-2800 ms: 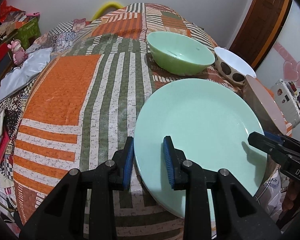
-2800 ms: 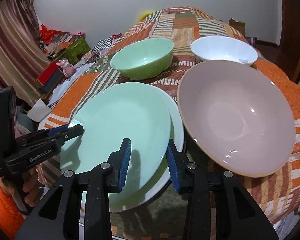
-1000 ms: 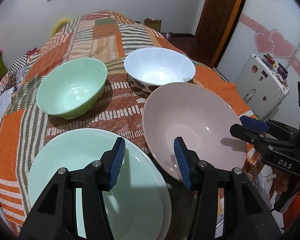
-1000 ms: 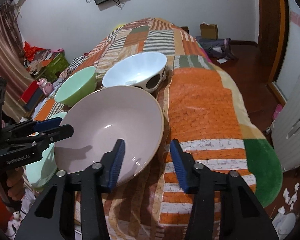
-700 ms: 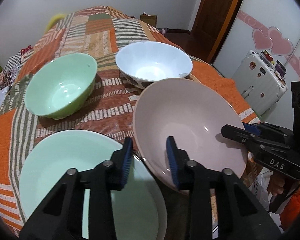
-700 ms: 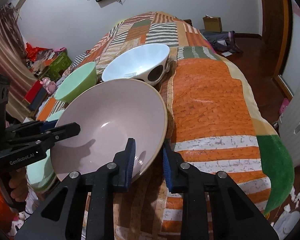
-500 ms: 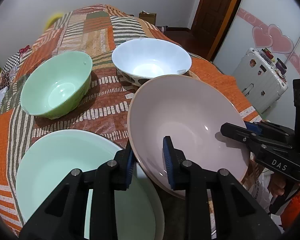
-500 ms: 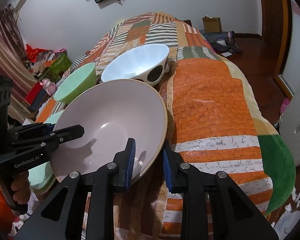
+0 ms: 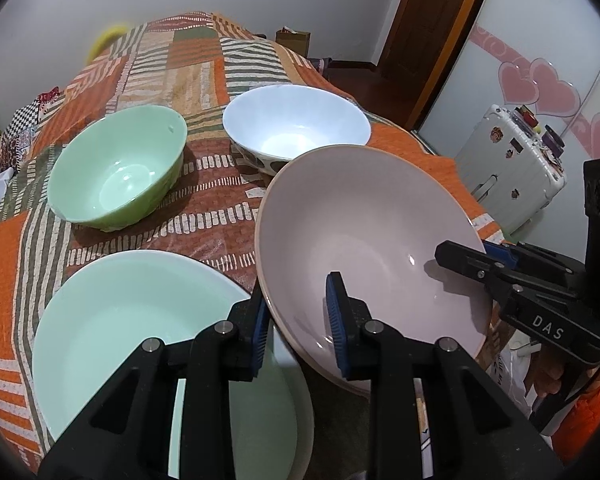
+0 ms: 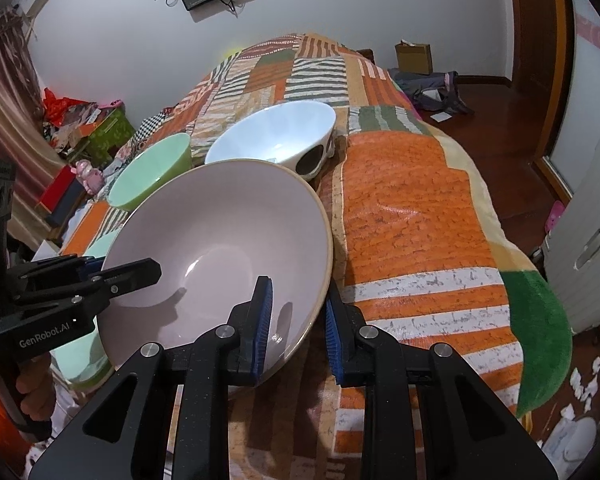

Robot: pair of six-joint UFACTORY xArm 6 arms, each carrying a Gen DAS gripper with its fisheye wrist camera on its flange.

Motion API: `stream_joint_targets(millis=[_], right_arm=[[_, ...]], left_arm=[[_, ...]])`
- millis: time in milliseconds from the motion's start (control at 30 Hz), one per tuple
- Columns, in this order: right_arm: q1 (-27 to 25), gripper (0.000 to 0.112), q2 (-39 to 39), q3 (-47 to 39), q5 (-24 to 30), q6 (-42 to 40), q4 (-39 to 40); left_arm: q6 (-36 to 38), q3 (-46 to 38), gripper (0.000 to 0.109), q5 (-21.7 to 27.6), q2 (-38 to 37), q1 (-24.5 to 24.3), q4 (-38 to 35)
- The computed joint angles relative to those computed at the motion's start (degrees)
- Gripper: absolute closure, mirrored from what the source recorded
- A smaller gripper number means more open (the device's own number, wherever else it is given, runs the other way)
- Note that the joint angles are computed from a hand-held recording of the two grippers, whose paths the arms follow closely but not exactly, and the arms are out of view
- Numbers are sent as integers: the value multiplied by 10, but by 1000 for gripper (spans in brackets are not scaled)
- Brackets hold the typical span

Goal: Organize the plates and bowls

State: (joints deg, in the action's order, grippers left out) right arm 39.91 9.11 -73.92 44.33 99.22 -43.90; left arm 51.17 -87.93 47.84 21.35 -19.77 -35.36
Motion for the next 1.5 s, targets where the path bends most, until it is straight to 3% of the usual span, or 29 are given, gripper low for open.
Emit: stream_joint_targets(millis=[333, 833, 1267, 1500], right_arm=[[14, 90, 24, -61, 35, -25, -14], [27, 90, 123, -212, 53, -93, -10], [39, 90, 263, -413, 56, -196, 35], [46, 90, 374, -585, 82, -274, 79]], left_arm=[[28, 17, 81, 5, -34, 25, -41], [66, 26, 81, 16, -68, 94, -86], [69, 14, 81, 18, -67, 167, -100], [64, 3, 81, 12, -58, 201, -101]])
